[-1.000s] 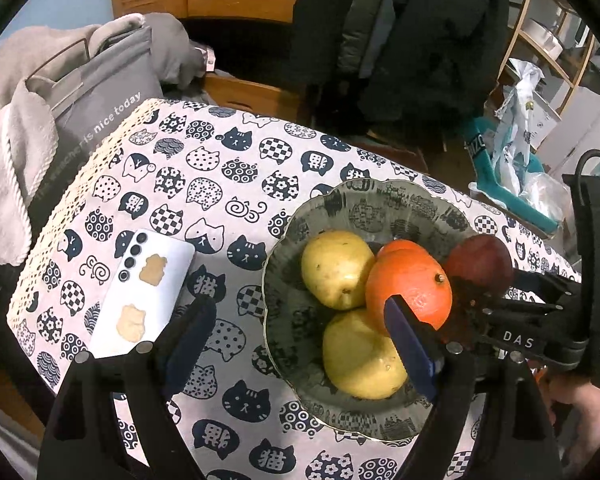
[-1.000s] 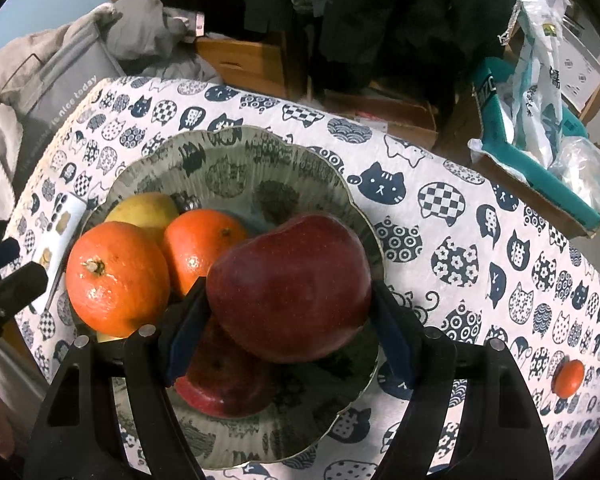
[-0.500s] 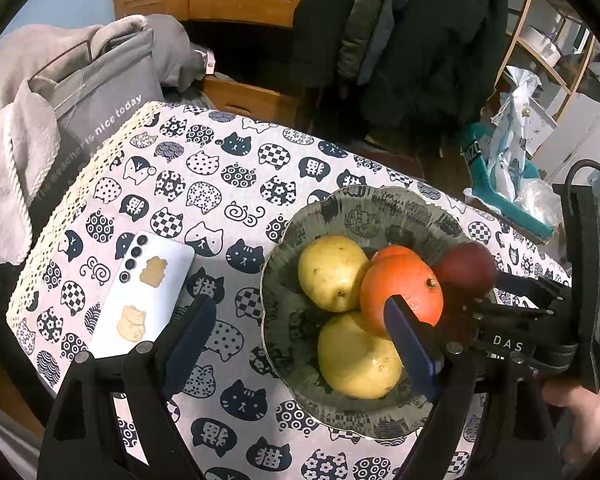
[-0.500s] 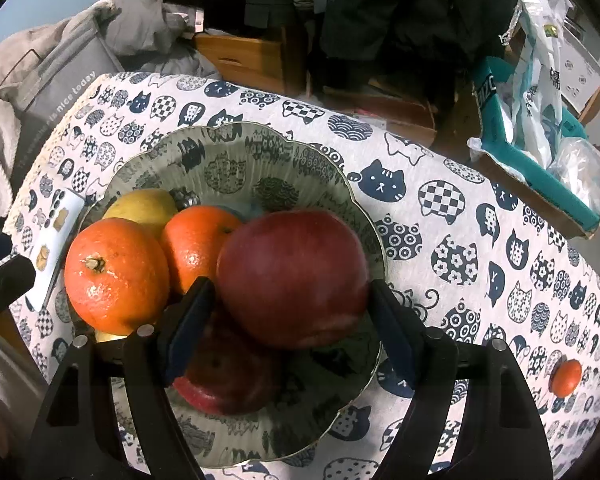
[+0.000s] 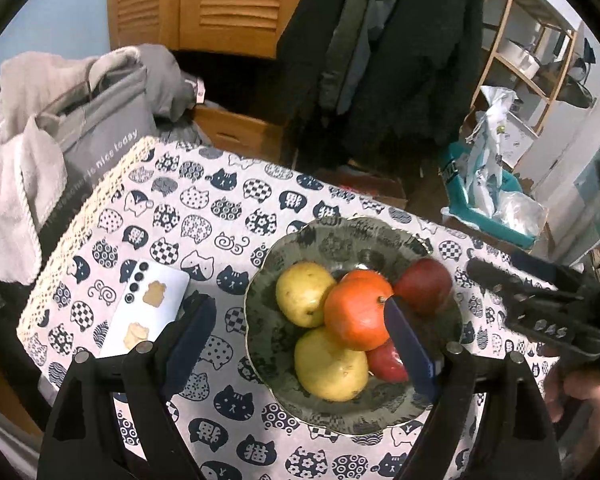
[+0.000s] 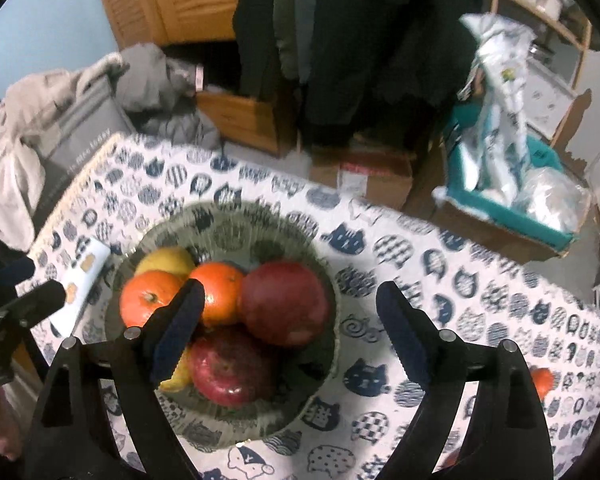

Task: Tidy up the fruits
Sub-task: 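Raise both tools from the bowl and move toward the loose mandarins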

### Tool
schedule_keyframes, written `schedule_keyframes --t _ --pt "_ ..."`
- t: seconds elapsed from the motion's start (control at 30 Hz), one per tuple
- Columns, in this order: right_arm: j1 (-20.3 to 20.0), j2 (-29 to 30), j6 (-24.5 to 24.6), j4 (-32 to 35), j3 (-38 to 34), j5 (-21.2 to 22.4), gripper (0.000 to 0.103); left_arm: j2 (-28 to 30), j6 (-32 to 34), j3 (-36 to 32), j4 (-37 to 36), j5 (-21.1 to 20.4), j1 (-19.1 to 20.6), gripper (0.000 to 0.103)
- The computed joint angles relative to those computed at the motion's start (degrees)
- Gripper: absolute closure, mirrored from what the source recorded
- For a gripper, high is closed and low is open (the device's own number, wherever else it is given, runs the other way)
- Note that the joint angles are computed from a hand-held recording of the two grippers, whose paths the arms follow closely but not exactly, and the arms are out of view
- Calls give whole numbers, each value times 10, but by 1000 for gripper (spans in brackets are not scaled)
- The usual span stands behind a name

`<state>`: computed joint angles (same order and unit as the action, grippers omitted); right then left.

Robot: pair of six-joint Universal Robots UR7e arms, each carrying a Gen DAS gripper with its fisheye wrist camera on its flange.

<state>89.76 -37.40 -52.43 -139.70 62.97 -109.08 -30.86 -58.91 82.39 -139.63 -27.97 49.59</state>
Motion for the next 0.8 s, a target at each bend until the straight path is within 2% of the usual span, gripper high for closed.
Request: schedule_keyframes --t 0.13,0.27,0.5,0.6,0.73,0.8 --pt "3 -29 -4 -28 18 23 15 3 10 -8 -7 6 -9 16" --pt "5 -60 -12 -58 38 46 15 9 22 -24 14 35 -26 16" --pt "4 -114 -19 -96 75 88 15 18 66 -42 -2 80 -57 13" --pt "3 -138 -25 -109 92 104 15 25 95 -50 -23 96 -70 11" --pt "-1 -169 -30 -116 110 124 15 32 124 -61 -45 117 -85 4" --pt "-4 -183 -32 -118 117 135 15 39 157 -69 -73 122 -93 3"
